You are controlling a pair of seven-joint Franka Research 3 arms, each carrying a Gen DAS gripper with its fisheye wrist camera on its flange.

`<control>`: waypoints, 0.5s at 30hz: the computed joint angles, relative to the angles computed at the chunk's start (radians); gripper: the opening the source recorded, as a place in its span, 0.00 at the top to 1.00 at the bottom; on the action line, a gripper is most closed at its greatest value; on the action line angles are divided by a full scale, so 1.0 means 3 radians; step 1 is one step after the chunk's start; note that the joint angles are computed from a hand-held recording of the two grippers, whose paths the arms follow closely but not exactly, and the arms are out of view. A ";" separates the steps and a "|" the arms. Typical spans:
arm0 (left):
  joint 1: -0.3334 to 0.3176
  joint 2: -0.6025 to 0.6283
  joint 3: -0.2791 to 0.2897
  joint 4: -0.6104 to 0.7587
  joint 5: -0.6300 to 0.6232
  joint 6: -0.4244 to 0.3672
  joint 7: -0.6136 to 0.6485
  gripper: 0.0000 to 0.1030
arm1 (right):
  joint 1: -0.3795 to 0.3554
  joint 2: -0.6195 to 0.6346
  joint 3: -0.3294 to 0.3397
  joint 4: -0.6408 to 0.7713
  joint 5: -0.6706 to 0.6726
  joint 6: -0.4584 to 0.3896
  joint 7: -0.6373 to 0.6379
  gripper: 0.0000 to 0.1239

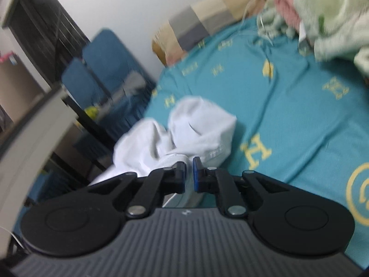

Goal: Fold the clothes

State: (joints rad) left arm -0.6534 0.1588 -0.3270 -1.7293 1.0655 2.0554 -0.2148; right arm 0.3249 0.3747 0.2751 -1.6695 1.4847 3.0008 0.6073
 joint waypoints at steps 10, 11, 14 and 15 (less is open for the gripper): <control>-0.0193 0.0254 0.0024 0.0305 0.0003 -0.0327 0.0588 0.77 | -0.0069 -0.0232 -0.0216 -0.0113 0.0072 -0.0723 -0.0151 0.93; -0.0222 0.0277 0.0029 0.0341 0.0033 -0.0371 0.0656 0.71 | -0.0089 -0.0228 -0.0235 -0.0115 -0.0084 -0.0859 0.0003 0.93; -0.0290 0.0368 0.0057 0.0452 0.0186 -0.0361 0.0938 0.59 | -0.0120 -0.0212 -0.0267 -0.0098 -0.0496 -0.1102 0.0312 0.93; -0.0305 0.0421 0.0075 0.0514 0.0247 -0.0319 0.1056 0.57 | -0.0116 -0.0223 -0.0275 -0.0107 -0.0648 -0.1145 0.0382 0.93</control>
